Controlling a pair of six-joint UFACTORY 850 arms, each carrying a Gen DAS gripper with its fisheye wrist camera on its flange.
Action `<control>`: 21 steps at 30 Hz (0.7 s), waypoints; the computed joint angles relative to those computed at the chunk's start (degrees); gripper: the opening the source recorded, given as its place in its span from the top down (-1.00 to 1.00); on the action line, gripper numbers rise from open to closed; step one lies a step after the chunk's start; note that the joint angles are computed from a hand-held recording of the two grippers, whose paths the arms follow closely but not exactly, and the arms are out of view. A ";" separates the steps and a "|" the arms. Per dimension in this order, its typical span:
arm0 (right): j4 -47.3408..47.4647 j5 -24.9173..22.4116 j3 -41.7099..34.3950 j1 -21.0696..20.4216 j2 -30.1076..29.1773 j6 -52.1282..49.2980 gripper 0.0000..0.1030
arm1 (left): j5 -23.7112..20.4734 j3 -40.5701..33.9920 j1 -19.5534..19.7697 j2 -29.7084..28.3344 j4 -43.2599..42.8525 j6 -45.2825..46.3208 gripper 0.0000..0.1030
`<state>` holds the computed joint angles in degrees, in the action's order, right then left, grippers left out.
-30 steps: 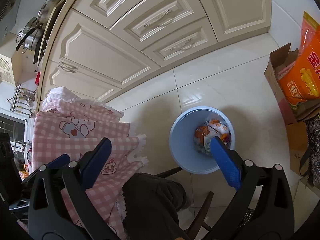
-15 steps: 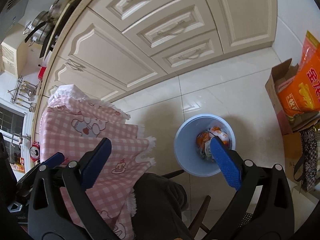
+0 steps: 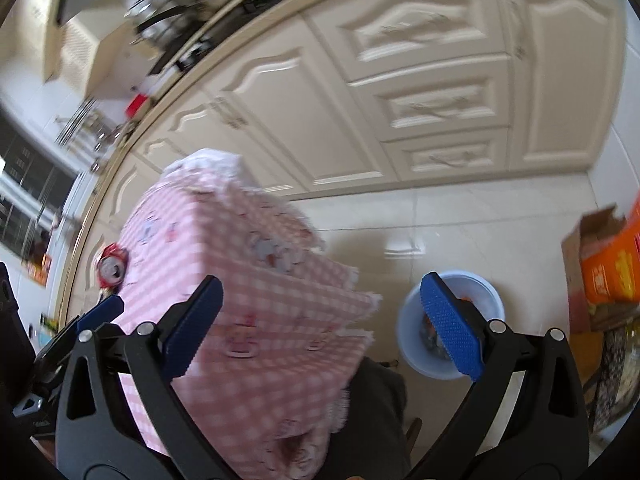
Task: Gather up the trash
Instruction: 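Return both tools to the table above the red can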
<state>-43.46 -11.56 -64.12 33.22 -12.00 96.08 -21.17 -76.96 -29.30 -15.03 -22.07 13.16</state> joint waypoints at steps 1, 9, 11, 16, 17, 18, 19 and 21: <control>1.90 -0.36 -1.66 0.54 -0.89 -2.89 -0.88 | 0.43 0.64 0.65 0.70 -0.39 0.24 -0.71; 14.43 -2.98 -14.09 3.96 -7.78 -22.71 -0.88 | 4.26 6.93 7.22 7.93 1.10 -1.63 -0.72; 18.12 -3.88 -18.07 4.79 -10.11 -28.74 -0.88 | 5.49 8.66 9.32 9.72 3.37 -4.59 -0.72; 26.39 -6.16 -27.54 6.68 -15.93 -41.91 -0.88 | 7.25 12.58 14.95 12.94 7.28 -10.55 -0.73; 28.53 -6.61 -29.68 7.04 -17.31 -44.97 -0.88 | 7.33 13.07 16.19 13.24 8.24 -12.08 -0.73; 29.70 -7.05 -31.22 7.32 -18.32 -46.80 -0.88 | 7.35 13.51 17.39 13.48 8.37 -12.85 -0.72; 30.95 -7.94 -33.51 7.68 -19.79 -48.95 -0.88 | 7.75 14.22 19.06 13.83 8.36 -13.60 -0.72; 32.61 -9.47 -37.66 8.32 -22.44 -52.05 -0.88 | 8.24 14.83 21.10 13.82 12.52 -17.93 -0.72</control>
